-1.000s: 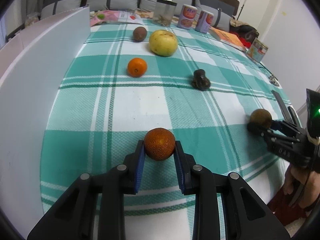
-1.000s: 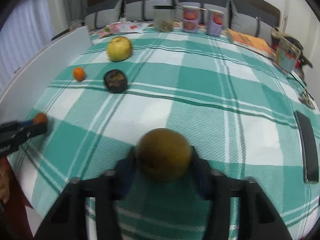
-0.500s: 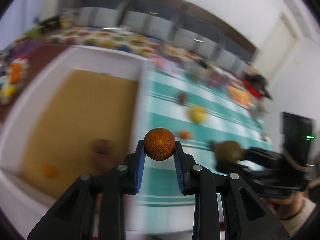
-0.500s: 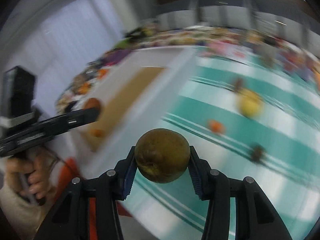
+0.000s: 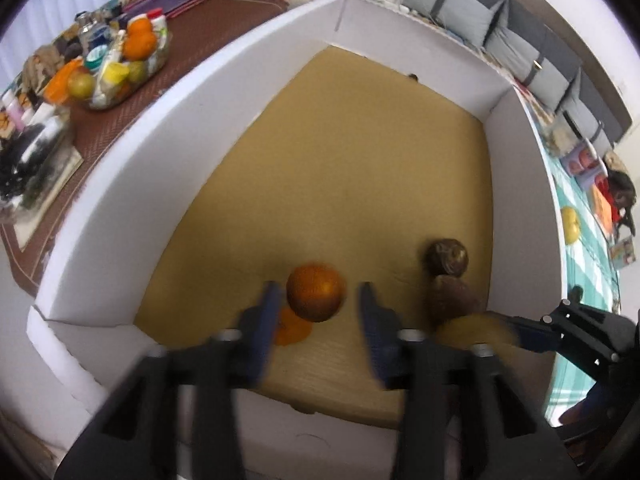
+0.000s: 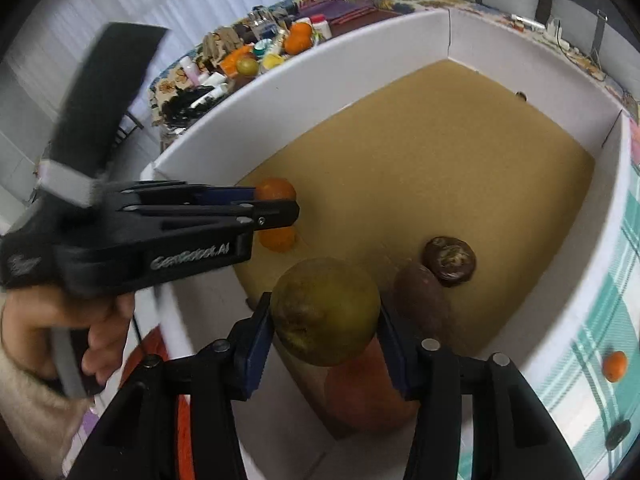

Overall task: Organize fruits
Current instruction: 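Carry the pear and blood orange into the box and open both tools, then move both tools back over the remaining fruits on the table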

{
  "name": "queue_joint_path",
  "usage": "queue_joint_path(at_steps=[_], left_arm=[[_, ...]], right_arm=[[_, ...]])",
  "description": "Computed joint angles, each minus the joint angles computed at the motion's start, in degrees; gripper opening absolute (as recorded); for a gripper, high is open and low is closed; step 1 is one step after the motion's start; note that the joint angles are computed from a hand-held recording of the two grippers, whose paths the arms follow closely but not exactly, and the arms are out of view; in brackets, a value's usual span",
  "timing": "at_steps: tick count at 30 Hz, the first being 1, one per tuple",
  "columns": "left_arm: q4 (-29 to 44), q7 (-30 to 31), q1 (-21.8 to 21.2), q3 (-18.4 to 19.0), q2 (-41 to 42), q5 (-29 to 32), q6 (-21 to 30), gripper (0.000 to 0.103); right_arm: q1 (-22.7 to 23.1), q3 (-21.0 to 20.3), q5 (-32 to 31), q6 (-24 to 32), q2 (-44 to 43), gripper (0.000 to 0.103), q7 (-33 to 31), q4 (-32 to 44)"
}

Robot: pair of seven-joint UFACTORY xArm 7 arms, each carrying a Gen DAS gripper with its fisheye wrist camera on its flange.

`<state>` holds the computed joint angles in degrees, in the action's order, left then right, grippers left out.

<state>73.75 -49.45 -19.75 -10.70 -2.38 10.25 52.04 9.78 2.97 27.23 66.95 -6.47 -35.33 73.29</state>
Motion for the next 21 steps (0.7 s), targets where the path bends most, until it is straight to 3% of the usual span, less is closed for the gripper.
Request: queue_joint_path(at_steps=[6,10,11,17,21], left_arm=[[2.83,-8.73,-0.47,-1.97,-2.03,10.08,-1.31,0.074],[7.17,-10.93,-2.82,-4.23,-0.46,14.55,-3.81,0.078],[8.85,-11.28,-3.96,-4.96,0.74,15.64,-4.49,0.079],[21.16,-11.27,-14.73,-7.3,13.71,20.08,-8.94,0.083],[32.99,-9.52,-23.13,-6.54,26.24,22.39,-5.32,0.083]], right_arm=[[-2.67,-3.74,5.91,-3.48,-4.85,0.071,-3.99,1.28],[-5.08,-7.67,6.88,-9.12,-11.34,0.093,-8.84,-2.47],[-6.1,-9.09,6.49,-11.11,-13.38,0.098,-10.32,-4.61],[-13.61,-17.86,1.64,-20.54,-21.01,0.099,-16.06,-18.03],[-20.84,-21.61,-4.65,-28.81,-20.28,0.099,-17.37,-25.69]])
